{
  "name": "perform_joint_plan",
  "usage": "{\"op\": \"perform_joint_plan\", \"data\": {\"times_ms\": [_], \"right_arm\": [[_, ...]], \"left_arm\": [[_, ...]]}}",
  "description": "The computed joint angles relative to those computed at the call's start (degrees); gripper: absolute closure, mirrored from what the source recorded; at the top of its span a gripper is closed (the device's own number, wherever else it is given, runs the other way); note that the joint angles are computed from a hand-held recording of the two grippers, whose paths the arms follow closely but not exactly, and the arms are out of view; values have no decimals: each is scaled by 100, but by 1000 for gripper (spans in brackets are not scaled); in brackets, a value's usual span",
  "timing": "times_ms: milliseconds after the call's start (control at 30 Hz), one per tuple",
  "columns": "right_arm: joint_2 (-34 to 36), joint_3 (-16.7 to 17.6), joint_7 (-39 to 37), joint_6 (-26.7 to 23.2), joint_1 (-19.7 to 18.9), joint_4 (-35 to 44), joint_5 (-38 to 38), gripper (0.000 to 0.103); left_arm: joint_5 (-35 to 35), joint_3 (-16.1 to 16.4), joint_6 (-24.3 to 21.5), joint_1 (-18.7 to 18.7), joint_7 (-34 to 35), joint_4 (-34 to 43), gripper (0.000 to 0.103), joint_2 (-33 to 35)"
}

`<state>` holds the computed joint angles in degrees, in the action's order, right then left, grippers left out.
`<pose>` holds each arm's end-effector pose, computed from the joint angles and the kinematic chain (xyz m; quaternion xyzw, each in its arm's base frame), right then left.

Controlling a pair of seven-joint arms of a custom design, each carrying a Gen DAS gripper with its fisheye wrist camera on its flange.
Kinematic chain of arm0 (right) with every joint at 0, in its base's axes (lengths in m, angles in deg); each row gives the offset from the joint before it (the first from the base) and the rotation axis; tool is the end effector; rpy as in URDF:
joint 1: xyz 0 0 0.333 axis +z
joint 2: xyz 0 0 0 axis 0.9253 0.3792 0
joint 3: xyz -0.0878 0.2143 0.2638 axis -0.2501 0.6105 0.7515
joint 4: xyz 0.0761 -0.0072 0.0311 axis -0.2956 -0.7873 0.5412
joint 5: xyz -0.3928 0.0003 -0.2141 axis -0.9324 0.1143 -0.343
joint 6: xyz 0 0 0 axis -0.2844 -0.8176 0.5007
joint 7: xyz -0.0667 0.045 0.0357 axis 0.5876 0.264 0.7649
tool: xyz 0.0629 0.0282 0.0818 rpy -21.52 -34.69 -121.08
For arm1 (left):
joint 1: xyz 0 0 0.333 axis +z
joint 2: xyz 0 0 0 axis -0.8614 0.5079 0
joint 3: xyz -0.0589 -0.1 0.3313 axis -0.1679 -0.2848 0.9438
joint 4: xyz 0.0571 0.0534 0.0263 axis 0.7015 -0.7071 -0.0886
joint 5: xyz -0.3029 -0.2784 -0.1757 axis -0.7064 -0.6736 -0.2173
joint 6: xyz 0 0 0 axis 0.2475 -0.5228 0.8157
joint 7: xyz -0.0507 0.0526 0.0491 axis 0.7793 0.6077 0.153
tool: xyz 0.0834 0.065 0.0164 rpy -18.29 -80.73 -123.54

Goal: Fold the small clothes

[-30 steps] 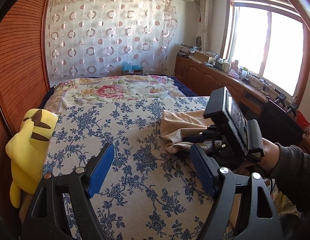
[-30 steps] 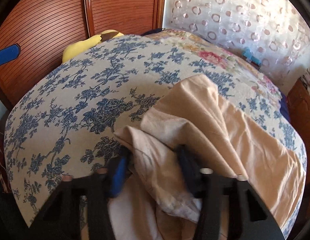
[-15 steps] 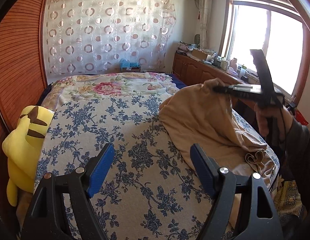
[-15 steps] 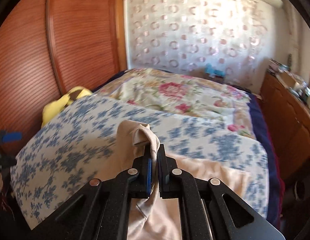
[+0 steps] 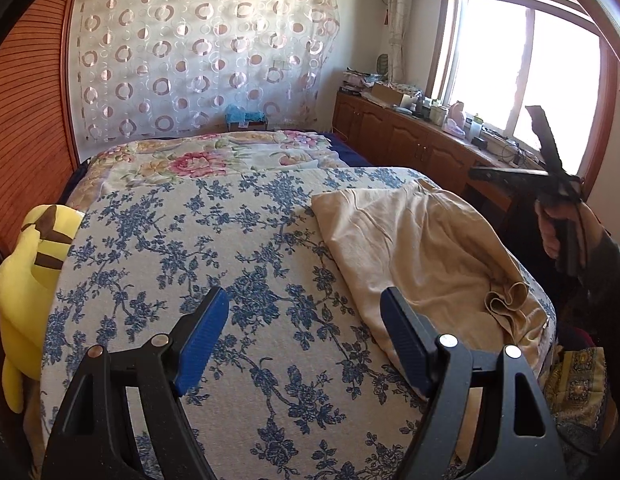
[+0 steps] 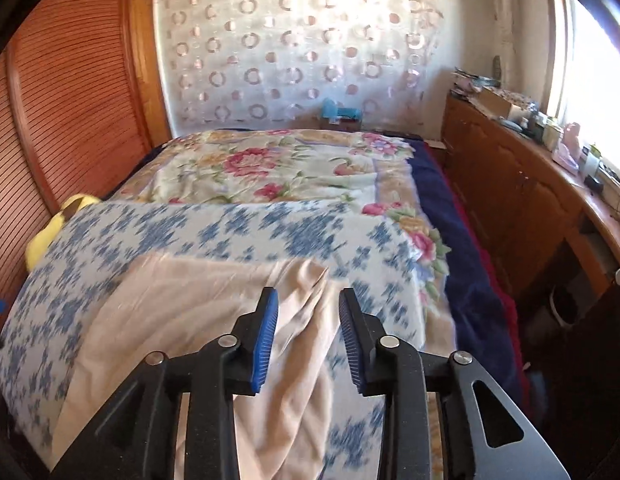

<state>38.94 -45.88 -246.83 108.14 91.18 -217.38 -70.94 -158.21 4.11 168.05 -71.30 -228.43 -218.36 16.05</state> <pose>0.4786 0.3251 0.4027 -0.5754 0.6949 -0.3294 0.2784 0.5169 -0.1692 0.3715 -0.4069 0.7969 -0.4275 0.1288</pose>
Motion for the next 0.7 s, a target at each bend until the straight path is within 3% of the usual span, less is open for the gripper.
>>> {"op": "perform_joint_plan", "data": {"times_ms": [100, 233, 300, 600, 700], "right_arm": [[-268, 181, 271, 152, 159, -400, -115, 56], [-455, 446, 639, 178, 337, -703, -402, 56], [-505, 511, 678, 420, 424, -792, -676, 56], [29, 406, -94, 405, 683, -448, -179, 56], [34, 333, -667, 392, 664, -412, 370, 56]], "left_arm": [[52, -41, -5, -41, -26, -5, 24, 40], [231, -90, 11, -109, -145, -23, 24, 94], [360, -115, 28, -148, -244, -26, 24, 131], [591, -199, 105, -307, -307, -135, 24, 170], [650, -217, 128, -352, -342, -156, 24, 188]]}}
